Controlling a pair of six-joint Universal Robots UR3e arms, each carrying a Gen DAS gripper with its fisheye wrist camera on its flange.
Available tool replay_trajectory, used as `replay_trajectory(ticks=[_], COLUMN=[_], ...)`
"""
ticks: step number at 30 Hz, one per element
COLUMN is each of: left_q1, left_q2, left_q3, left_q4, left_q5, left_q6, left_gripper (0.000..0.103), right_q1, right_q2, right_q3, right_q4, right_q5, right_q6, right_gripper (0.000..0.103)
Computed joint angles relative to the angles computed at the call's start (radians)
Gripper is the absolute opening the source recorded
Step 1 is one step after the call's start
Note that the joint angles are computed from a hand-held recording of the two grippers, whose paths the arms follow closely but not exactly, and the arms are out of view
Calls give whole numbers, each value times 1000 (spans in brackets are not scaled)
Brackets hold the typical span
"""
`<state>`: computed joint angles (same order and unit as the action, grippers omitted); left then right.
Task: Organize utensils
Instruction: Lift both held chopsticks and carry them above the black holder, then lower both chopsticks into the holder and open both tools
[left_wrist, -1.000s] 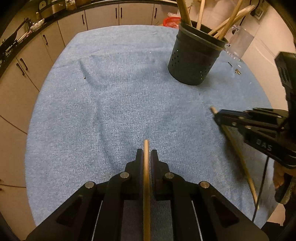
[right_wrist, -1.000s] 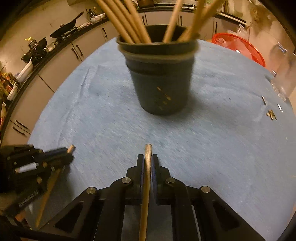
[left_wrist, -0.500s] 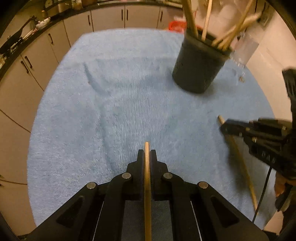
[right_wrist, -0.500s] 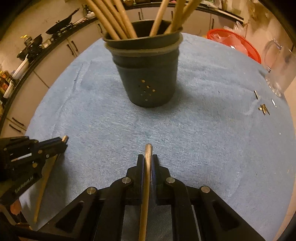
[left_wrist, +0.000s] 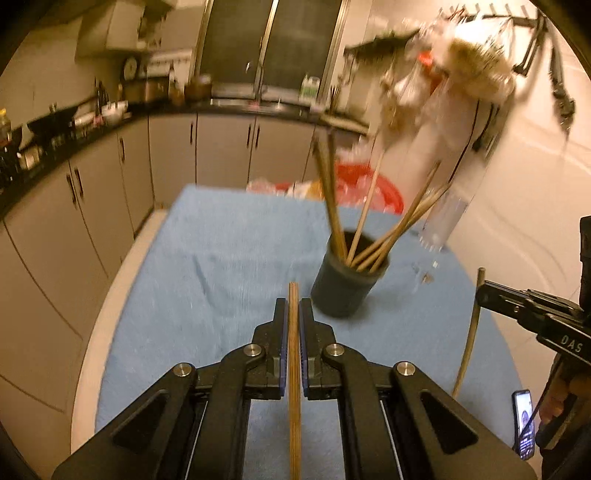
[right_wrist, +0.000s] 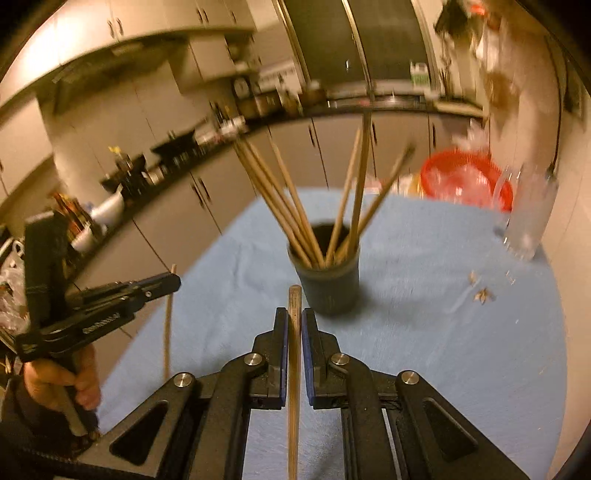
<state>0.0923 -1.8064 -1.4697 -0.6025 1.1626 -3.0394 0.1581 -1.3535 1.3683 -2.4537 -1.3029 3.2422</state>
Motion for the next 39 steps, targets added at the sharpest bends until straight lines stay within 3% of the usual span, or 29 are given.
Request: replay_trajectory(ticks=[9, 13, 23, 39], left_q1=[-8, -15, -67, -160], left_q2=[32, 15, -108, -420], left_q3=[15, 55, 195, 741], left_q4=[144, 192, 444, 299], left_q5=[-16, 6, 94, 169], left_q6=[-75, -105, -243, -288], left_gripper=[5, 5, 5, 5], right_q1=[-23, -11, 12, -18], right_q2=[-83, -60, 32, 219], right_q3=[4, -63, -287, -638], right_q4=[-33, -11, 45, 103], right_q5=[21, -2, -48, -82], right_q6=[-1, 5, 16, 63], right_gripper=[7, 7, 7, 7])
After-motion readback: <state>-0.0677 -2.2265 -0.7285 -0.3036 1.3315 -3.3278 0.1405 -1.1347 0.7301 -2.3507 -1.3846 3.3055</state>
